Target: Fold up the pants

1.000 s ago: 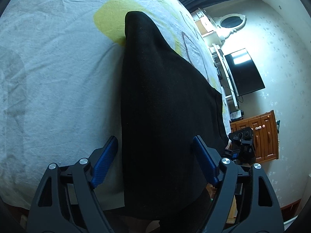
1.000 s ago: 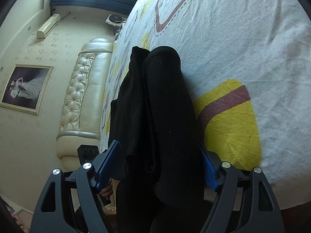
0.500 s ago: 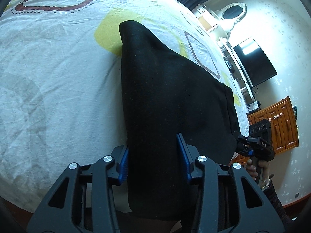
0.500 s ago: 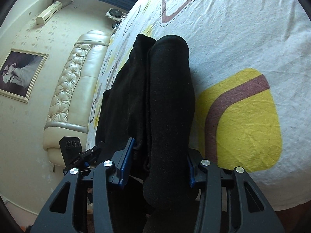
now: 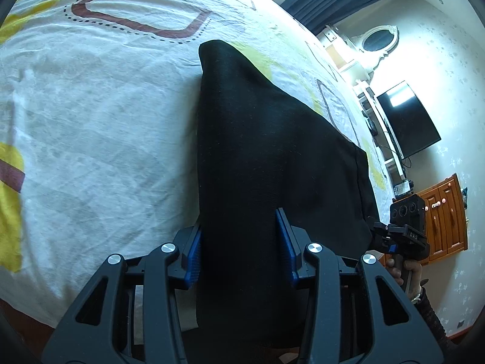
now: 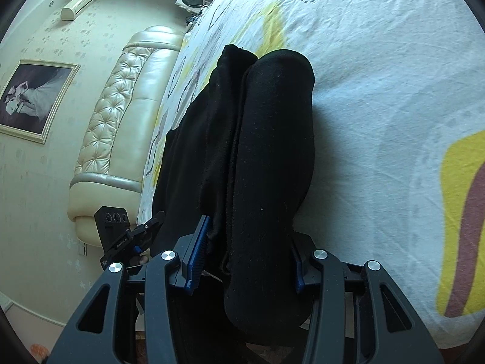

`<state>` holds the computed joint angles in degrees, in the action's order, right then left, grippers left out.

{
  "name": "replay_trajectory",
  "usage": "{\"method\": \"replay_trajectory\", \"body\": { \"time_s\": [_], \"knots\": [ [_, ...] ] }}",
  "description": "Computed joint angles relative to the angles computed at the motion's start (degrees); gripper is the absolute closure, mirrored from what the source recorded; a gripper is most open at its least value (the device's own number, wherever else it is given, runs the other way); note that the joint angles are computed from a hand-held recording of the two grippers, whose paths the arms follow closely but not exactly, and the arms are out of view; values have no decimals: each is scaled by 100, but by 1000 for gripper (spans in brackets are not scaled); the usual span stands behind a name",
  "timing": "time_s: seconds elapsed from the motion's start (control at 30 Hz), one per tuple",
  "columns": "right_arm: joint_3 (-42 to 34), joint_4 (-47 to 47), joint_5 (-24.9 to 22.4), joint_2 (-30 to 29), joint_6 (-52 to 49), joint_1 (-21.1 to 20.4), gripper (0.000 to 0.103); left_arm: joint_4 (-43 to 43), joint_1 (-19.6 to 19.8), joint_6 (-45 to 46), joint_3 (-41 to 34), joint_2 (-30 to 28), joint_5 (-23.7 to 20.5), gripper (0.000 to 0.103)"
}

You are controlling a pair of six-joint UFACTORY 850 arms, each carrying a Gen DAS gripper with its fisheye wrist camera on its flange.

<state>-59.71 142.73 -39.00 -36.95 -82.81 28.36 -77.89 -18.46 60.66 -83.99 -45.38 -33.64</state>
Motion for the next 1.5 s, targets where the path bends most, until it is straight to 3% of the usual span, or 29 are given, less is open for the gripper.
{"method": "replay_trajectory", "body": {
  "time_s": [0.37, 0.47, 0.6, 0.67, 0.87, 1.03, 1.1, 1.13, 1.17, 1.2, 1.23, 1.5],
  "knots": [
    [123, 90, -190, 5, -83, 8, 57, 11, 100, 106, 16, 10, -84, 59],
    [211, 73, -227, 59, -70, -20, 47, -91, 144, 374, 62, 47, -241, 53],
    [355, 269, 90, 310, -409, -50, 29, -546, 374, 812, 107, 57, -814, 38],
    [408, 454, 34, 342, -519, -127, 25, -672, 474, 887, 20, -2, -979, 36],
    [72, 648, -560, -126, -303, -371, 24, -125, 480, -22, -1043, -670, -959, 34],
    [-651, 97, -155, -489, -51, -439, 22, 459, 335, -829, -2155, -1357, -1070, 34],
    [-876, -263, 121, -557, 23, -432, 26, 649, 276, -1003, -2476, -1557, -1082, 34],
    [-968, -427, 337, -572, 92, -414, 41, 745, 235, -1013, -2556, -1596, -983, 41],
    [-1020, -560, 417, -601, 187, -417, 50, 826, 199, -979, -2611, -1619, -890, 51],
    [-994, -523, 307, -616, 175, -435, 54, 940, 171, -1023, -2691, -1657, -875, 64],
    [-956, -454, 234, -608, 79, -441, 59, 962, 152, -1045, -2708, -1663, -818, 66],
    [-737, 172, -232, -591, -709, -484, 64, 1257, 31, -1158, -2850, -1670, -424, 71]
  ]
}}
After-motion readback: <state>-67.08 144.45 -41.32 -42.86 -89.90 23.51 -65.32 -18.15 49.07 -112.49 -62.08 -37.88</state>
